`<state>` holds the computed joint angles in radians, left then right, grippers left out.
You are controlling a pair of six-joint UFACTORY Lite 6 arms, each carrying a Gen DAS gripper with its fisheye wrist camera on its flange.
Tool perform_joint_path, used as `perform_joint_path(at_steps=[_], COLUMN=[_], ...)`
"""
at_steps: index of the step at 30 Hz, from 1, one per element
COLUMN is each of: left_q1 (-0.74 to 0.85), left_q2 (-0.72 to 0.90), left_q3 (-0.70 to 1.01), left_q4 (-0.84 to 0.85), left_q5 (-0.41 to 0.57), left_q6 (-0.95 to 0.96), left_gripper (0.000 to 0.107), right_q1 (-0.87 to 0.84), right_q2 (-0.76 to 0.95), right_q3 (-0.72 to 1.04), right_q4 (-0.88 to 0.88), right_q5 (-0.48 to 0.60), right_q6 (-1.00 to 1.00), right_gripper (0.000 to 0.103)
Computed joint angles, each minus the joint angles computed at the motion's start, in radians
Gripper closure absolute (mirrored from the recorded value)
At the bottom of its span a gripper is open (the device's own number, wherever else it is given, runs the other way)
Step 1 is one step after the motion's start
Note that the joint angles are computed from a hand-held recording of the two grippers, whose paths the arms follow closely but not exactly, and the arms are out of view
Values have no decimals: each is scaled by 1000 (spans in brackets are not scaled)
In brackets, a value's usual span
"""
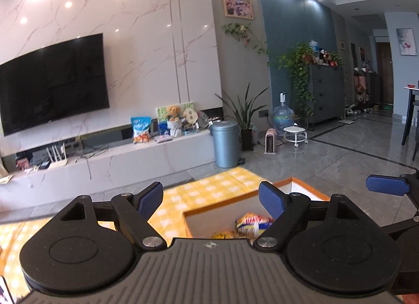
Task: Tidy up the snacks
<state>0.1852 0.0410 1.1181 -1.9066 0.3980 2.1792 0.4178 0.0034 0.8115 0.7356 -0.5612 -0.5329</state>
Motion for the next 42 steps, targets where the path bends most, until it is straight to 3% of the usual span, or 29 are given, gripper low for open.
perform_joint_path(at_steps=[5,15,18,42], left_q1=[41,120,137,153], left_q2=[-15,46,34,15], left_q3=[-68,-109,-142,-197], left_q4=[-86,176,168,205], left_q5=[-9,-73,-59,-45], left_q6=[82,-163,-124,-153], left_gripper=[9,8,8,8], right_q1=[24,20,27,48], right_q2=[44,164,184,167], right_q3=[-26,-19,-18,-38], right_q4=[7,20,27,78], right_q5=[-52,29,24,26], right_q6=[64,73,61,19], right_gripper=[6,6,6,6])
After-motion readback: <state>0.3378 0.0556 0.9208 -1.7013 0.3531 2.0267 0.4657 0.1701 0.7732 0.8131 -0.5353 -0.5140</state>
